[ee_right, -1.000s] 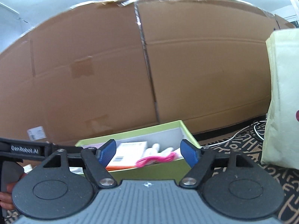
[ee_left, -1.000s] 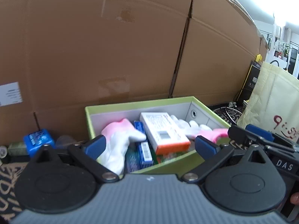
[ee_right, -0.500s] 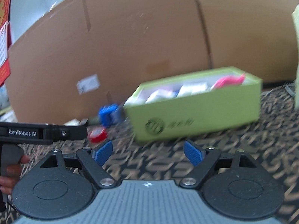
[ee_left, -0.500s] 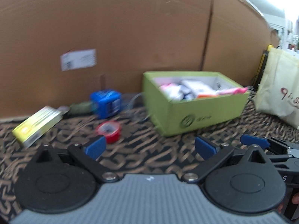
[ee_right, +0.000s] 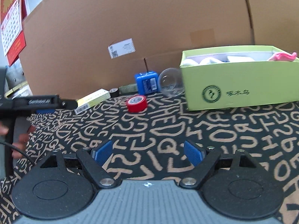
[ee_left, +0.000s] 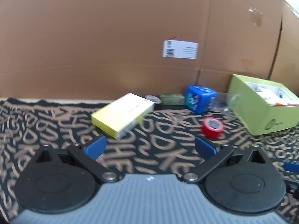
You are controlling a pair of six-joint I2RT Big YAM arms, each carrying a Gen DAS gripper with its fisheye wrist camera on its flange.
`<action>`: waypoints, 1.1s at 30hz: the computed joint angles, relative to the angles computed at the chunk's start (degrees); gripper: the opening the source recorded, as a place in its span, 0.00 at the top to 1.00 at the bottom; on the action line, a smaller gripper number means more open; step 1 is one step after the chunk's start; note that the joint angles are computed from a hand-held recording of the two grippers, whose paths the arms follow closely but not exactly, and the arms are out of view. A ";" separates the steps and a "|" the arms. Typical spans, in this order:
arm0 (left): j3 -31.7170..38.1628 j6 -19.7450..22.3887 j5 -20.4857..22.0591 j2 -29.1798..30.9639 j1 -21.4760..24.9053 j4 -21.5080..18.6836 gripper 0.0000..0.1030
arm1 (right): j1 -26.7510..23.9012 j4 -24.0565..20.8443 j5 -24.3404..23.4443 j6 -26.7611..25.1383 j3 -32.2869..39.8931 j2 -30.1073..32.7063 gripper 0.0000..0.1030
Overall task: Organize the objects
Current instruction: 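Grasp the yellow medicine box with the left tool while the right tool grasps the red tape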
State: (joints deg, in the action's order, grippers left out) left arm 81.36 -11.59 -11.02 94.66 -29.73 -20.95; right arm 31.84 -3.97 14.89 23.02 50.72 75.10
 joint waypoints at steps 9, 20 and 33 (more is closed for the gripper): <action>13.23 11.01 3.67 10.23 5.42 -3.88 0.00 | 0.70 -2.20 0.69 -0.49 2.66 2.18 0.16; 21.95 8.69 6.58 18.04 6.80 -11.87 0.05 | -0.93 -3.59 -4.40 -1.58 9.72 8.60 0.16; 7.79 7.25 3.32 9.20 2.31 -4.00 0.33 | -3.02 -13.14 -2.41 -9.76 30.84 24.87 0.36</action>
